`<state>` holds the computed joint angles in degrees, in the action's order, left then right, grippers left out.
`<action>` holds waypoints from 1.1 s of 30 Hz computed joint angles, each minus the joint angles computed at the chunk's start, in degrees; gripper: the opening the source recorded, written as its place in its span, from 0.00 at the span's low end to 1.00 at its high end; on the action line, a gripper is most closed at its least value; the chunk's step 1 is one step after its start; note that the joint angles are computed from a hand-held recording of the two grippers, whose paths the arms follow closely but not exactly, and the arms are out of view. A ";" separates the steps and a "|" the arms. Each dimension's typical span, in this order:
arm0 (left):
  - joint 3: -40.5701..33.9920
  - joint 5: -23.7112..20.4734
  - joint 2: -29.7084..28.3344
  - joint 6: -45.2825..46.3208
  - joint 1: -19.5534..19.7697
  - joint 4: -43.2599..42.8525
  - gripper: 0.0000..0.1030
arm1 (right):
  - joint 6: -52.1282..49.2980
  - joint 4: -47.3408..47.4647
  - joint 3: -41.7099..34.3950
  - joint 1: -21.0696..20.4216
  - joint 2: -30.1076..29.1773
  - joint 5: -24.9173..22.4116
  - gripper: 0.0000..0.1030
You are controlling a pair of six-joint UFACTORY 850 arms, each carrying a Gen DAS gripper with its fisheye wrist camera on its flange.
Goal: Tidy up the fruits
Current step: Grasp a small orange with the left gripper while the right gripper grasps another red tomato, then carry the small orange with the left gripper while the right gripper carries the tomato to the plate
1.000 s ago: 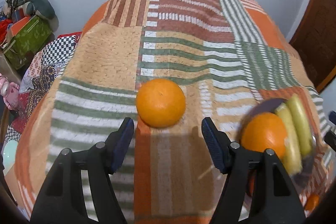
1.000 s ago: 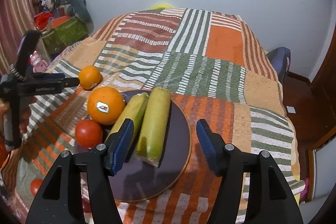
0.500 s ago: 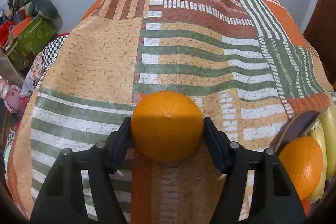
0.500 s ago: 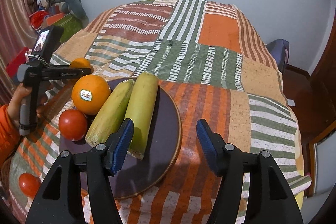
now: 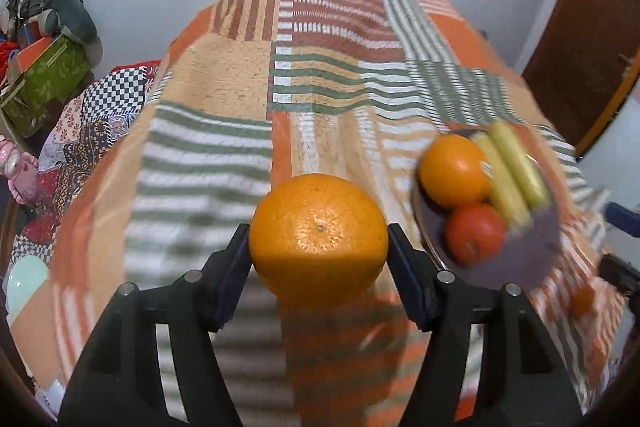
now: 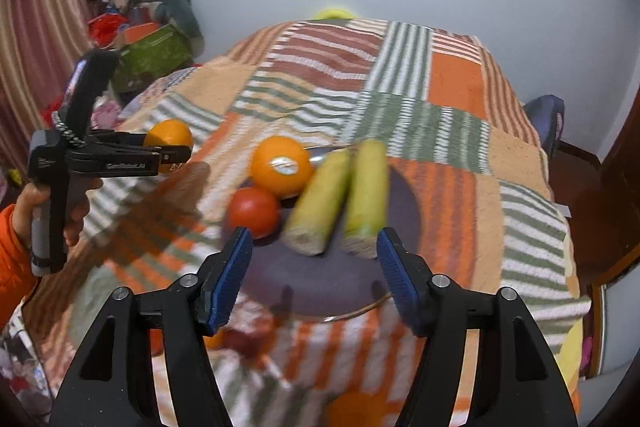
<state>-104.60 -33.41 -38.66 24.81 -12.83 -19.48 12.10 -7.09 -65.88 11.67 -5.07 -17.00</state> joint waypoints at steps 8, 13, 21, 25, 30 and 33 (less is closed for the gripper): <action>18.39 1.31 15.08 15.79 3.68 -13.70 0.63 | 2.25 2.11 2.54 6.36 0.87 -1.40 0.63; 24.99 0.52 19.72 22.47 5.27 -18.26 0.63 | 1.97 5.36 3.07 9.06 -0.50 -2.89 0.63; 28.44 -0.55 20.88 24.92 6.49 -21.46 0.63 | 3.25 7.20 1.23 10.47 -4.47 -5.36 0.62; 28.89 -0.65 20.77 24.56 6.42 -21.07 0.63 | 5.03 5.38 0.61 10.84 -5.71 -6.09 0.53; 29.03 -0.78 20.74 24.04 6.19 -21.15 0.63 | 1.17 8.36 0.37 10.70 -5.80 -6.33 0.44; 29.14 -0.80 21.08 23.57 5.96 -21.24 0.63 | 0.43 8.90 0.49 10.64 -5.37 -6.22 0.41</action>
<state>-75.46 -34.21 -17.58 48.38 -6.87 -40.72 12.54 1.81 -65.39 22.31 -10.44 -23.22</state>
